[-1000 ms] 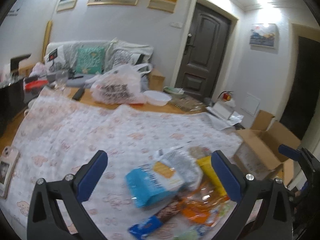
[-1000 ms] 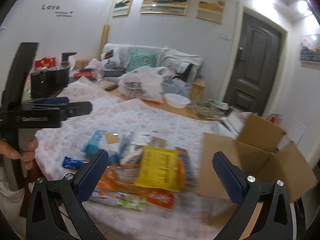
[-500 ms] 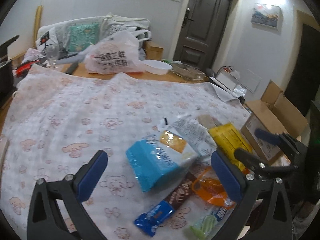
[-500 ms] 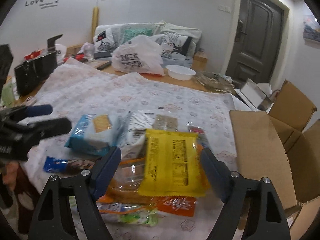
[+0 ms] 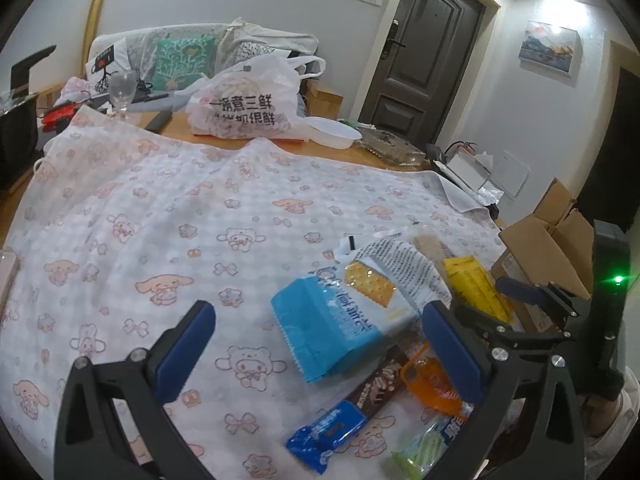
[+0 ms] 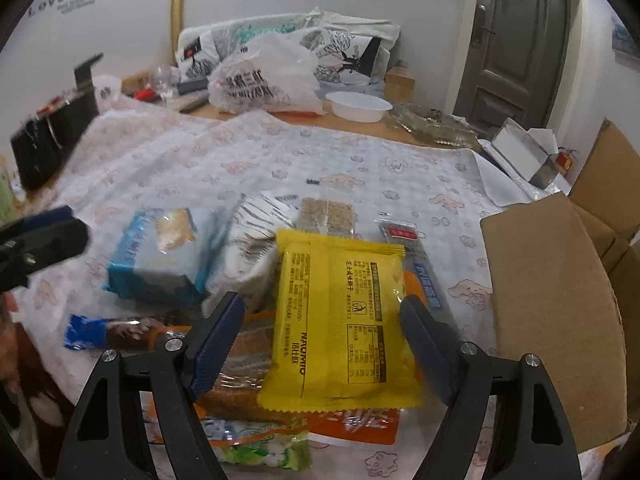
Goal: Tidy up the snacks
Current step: 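Lower the right tool onto the yellow packet and close on it, then grasp the blue-wrapped chocolate bar with the left tool while the right tool holds the yellow packet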
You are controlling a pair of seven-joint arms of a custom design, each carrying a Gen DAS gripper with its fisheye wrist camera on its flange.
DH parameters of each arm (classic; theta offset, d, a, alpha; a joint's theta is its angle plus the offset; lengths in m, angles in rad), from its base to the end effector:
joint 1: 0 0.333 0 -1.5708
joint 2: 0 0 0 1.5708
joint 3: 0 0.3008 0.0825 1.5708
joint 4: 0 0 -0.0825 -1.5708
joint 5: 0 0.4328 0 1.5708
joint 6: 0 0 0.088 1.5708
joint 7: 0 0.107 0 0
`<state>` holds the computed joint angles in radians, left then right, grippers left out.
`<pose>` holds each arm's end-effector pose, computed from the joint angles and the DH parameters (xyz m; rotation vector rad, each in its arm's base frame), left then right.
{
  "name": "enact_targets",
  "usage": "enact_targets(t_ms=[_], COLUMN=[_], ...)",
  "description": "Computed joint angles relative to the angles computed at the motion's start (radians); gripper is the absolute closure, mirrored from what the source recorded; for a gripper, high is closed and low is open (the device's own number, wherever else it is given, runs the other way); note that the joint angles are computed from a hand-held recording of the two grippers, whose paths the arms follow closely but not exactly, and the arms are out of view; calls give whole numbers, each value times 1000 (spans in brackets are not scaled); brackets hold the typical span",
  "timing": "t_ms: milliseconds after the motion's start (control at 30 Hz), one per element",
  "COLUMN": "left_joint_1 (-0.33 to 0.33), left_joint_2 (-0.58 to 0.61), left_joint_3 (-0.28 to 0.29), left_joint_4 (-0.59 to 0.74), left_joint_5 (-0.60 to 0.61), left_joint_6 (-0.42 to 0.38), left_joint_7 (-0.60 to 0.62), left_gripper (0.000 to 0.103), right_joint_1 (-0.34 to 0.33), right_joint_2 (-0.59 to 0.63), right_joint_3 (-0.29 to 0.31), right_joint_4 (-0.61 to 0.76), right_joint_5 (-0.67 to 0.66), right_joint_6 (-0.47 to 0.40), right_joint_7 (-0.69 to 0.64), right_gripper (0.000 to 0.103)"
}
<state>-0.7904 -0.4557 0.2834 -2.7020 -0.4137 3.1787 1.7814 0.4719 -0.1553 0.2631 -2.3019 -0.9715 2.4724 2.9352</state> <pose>0.4256 -0.1960 0.4214 -1.5808 2.0644 -1.2236 0.4135 0.3781 0.3992 -1.8633 1.7345 -0.8677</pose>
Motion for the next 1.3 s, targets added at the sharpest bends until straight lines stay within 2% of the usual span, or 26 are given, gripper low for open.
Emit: enact_targets(t_ms=[33,167,200,267,300,400,533,600,667,867,1067,1300], left_joint_1=[-3,-10,-10,-17,-20,-66,-82,-125,-144,-113,-47,28], left_joint_2=[-5,-25,-28,-36,-40,-56,-63,-73,-78,-103,-136,-138], left_joint_3=[5,22,23,32,36,82,89,128,139,67,-49,-187], left_joint_4=[-4,-21,-24,-31,-33,-39,-45,-47,-50,-77,-106,-123], left_joint_5=[-1,4,8,18,22,28,40,47,54,72,104,144], left_joint_6=[2,11,11,12,12,12,25,27,26,20,4,-56], left_joint_7=[1,0,-2,0,0,15,16,25,28,10,-45,-81], left_gripper=[1,1,1,1,1,1,1,1,1,3,6,6], right_joint_1=[0,-6,-6,-7,-9,-11,-11,-9,-13,-37,-65,-108], right_joint_2=[5,6,6,-2,-7,-22,-72,-98,-135,-238,-345,-439], right_joint_3=[3,-12,-12,-13,-12,4,30,34,41,90,139,195], right_joint_4=[7,-1,-1,-13,-20,-27,-53,-72,-106,-198,-296,-395], right_joint_5=[1,35,38,33,30,15,-48,-47,-51,-59,-15,67], right_joint_6=[-23,5,6,37,53,41,37,59,107,191,247,314], right_joint_7=[6,1,-3,3,12,43,117,121,138,196,218,220], right_gripper=[27,26,27,38,38,38,38,38,38,38,38,38])
